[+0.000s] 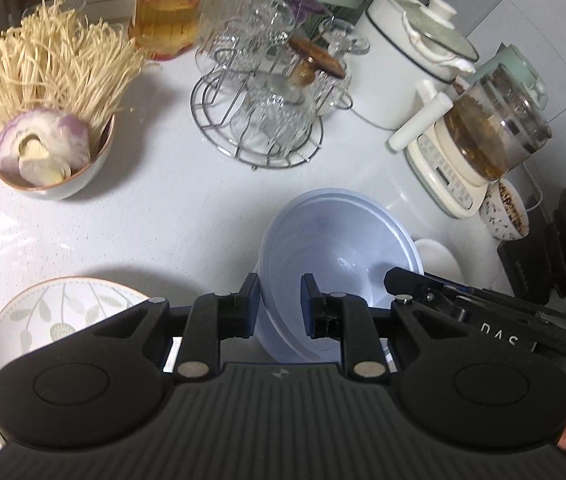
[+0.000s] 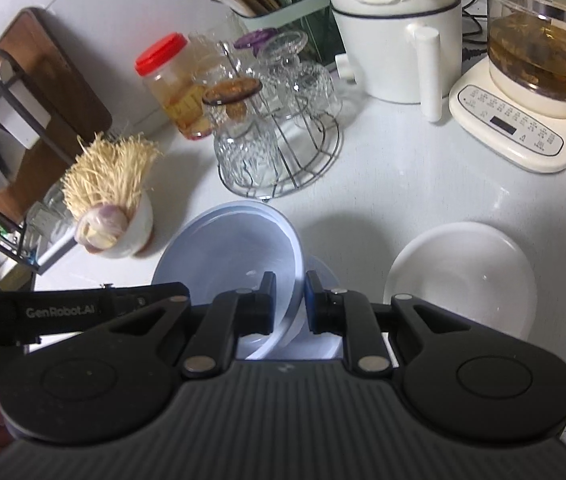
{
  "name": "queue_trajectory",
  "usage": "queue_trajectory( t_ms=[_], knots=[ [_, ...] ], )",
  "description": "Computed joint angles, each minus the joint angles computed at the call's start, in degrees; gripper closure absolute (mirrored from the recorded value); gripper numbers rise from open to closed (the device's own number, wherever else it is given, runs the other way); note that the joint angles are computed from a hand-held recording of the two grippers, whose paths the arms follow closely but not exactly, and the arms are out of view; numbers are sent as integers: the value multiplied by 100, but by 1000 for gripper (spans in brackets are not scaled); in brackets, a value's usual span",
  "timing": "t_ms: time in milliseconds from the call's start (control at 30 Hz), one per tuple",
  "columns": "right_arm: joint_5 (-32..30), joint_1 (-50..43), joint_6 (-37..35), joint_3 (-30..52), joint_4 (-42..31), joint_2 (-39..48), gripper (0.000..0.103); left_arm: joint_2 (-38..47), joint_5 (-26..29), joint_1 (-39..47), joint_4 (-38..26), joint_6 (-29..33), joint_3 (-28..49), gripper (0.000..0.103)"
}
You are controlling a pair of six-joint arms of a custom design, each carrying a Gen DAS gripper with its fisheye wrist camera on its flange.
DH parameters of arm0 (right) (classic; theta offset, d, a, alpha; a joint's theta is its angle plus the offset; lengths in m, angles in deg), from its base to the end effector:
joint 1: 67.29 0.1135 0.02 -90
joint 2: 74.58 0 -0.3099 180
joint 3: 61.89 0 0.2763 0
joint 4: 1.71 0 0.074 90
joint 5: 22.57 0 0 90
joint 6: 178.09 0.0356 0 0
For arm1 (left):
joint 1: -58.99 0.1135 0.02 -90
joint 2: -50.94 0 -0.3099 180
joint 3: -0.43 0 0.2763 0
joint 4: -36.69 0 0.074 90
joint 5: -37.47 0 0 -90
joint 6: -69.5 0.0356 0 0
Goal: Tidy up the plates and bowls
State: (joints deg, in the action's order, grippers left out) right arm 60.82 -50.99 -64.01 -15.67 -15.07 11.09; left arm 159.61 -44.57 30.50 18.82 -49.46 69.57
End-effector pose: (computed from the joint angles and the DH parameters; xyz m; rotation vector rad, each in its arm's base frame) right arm 0.2638 0.0814 0.1598 0.1229 2.5346 0.4321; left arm 0.3415 -0.1909 0.1392 0.0432 2.6575 -0.5356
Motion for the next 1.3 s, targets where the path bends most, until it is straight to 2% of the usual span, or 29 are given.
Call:
queue_trajectory(
  t_ms=[233,367,633,867,900,967,1000,1300],
  knots=[
    [314,114,135,-23,37,168,85,217,152,57,-39,105,100,79],
    [152,25,96,-23,65,325,85,350,197,91,-85,88,200,79],
    [236,49,111,-69,235,535,84,489,261,92,110,41,124,79],
    [320,42,315,-129,333,459,83,226,64,95,-49,263,58,79],
    [336,43,344,-153,321,386,82,151,21,88,-73,304,29,79],
    [401,64,411,-231,321,198,54,-15,-28,81,-125,324,-35,79],
    [386,63,452,-287,349,82,52,-125,-25,87,-148,304,-81,79],
    [623,289,461,-328,-108,-992,53,-1224,-161,-53,-218,267,-410,74]
  ],
)
